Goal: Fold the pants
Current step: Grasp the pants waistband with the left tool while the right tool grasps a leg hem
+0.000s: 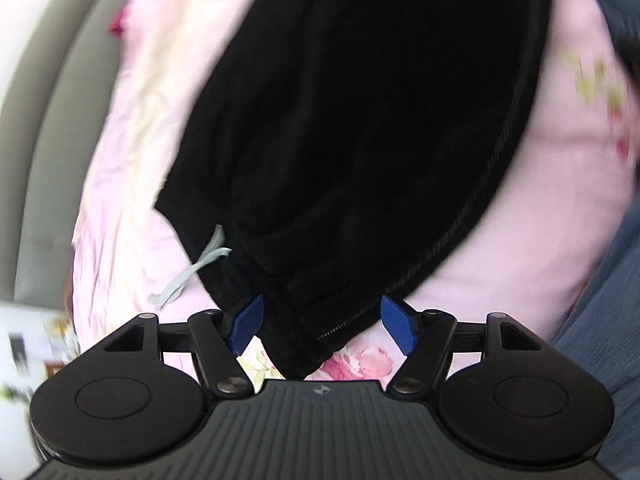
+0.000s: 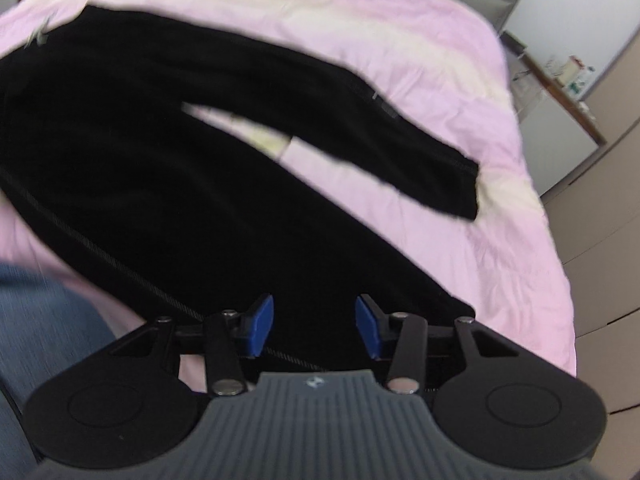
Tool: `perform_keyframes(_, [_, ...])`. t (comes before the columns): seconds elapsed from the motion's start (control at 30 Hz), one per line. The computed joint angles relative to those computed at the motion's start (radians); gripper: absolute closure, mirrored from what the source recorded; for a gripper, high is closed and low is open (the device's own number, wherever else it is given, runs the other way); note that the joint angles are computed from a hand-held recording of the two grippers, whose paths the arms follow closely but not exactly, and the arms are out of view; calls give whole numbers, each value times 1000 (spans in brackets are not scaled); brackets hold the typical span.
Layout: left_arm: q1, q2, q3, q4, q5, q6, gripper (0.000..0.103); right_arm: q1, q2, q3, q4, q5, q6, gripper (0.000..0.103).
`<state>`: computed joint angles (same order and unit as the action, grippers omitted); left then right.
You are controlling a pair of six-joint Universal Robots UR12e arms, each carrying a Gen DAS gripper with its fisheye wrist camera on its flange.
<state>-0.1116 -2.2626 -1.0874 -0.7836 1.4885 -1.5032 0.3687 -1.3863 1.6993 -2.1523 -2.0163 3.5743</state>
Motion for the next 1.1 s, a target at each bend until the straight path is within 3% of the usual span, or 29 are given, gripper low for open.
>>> perform_keyframes(0.1, [-10,-18,-17,35,48,147,23,-21,-3,12,29,68,-91,61])
perform_keyframes(0.23, [-15,-30,-56,97,53,291,23,-45,-9,20,96,135,-210,61])
perform_keyframes(0.37, [-16,-37,-94,180,43,349,23,-57,-10,13,186,160,-331,60])
perform_keyframes(0.43, [-19,-41,-99,210,51,341,33,-65,-7,13,208,166,-371,60])
perform_keyframes(0.47, [-22,-43,-102,223,62,323,37,-69,-4,14,213,172,-385,60])
perform_keyframes(0.53, [-29,-41,-102,230,80,262,59,-70,6,13,213,168,-417,56])
perform_keyframes(0.6, [-29,-39,-88,222,79,175,74,-68,18,8,217,166,-449,54])
perform_keyframes(0.67, [-28,-29,-89,221,73,77,78,-64,28,3,231,167,-476,55])
perform_keyframes(0.8, [-21,-14,-74,218,48,-105,80,-44,14,20,197,138,-446,99])
perform_keyframes(0.97, [-15,-5,-19,165,17,-382,81,-8,-26,54,116,26,-325,103])
perform_keyframes(1.1, [-22,-4,31,136,-2,-564,85,11,-42,45,57,-116,-231,103])
